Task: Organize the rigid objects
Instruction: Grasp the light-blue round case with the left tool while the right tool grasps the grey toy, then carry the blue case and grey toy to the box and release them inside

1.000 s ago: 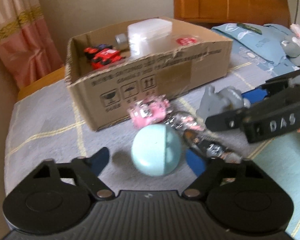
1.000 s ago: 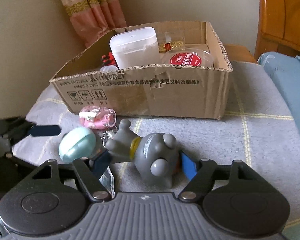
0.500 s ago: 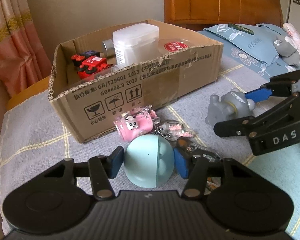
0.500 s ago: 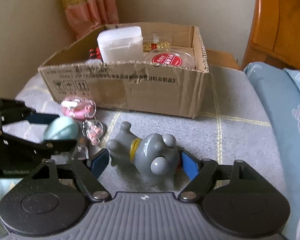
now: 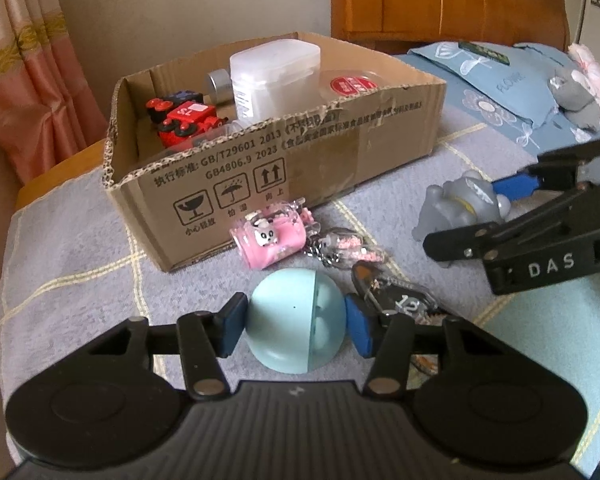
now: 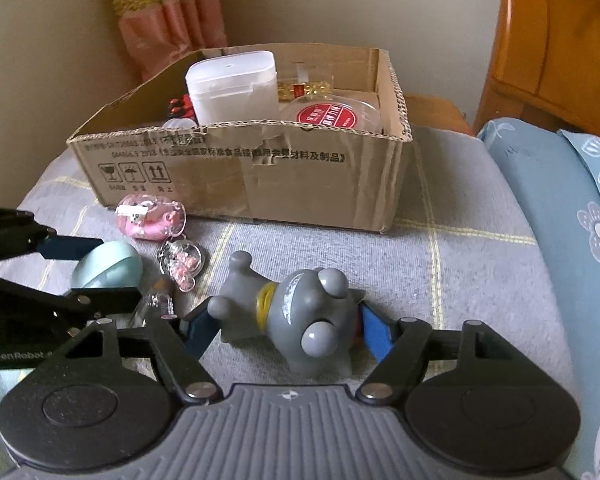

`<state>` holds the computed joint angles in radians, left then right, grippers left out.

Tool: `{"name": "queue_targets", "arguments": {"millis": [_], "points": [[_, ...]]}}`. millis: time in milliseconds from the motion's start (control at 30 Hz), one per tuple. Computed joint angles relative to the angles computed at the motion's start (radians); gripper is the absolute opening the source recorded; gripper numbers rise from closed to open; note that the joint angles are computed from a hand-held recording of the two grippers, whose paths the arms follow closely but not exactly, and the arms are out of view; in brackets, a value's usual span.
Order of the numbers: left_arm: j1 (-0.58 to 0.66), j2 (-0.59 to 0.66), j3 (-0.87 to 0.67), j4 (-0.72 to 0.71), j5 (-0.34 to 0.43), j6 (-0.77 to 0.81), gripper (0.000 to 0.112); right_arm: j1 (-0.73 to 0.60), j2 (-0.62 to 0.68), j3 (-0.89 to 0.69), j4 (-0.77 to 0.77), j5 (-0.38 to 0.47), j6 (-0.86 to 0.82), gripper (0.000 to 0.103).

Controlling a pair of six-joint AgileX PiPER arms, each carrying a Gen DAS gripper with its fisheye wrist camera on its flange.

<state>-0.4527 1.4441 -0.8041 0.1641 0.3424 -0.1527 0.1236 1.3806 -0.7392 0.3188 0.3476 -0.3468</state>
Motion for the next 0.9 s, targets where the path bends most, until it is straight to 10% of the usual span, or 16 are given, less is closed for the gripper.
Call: {"name": "queue_targets", "arguments": {"millis": [367, 900], "points": [[0.033, -0.093, -0.099, -0.138, 0.222, 0.173, 0.052, -0.162, -0.056, -0.130, 0.221, 0.246, -0.418, 0.078], [0.058, -0.074, -0.308, -0.180, 0.365, 0.212, 0.052, -0.161, 0.206, -0.605, 0.152, 0.395, -0.319, 0.078]]}}
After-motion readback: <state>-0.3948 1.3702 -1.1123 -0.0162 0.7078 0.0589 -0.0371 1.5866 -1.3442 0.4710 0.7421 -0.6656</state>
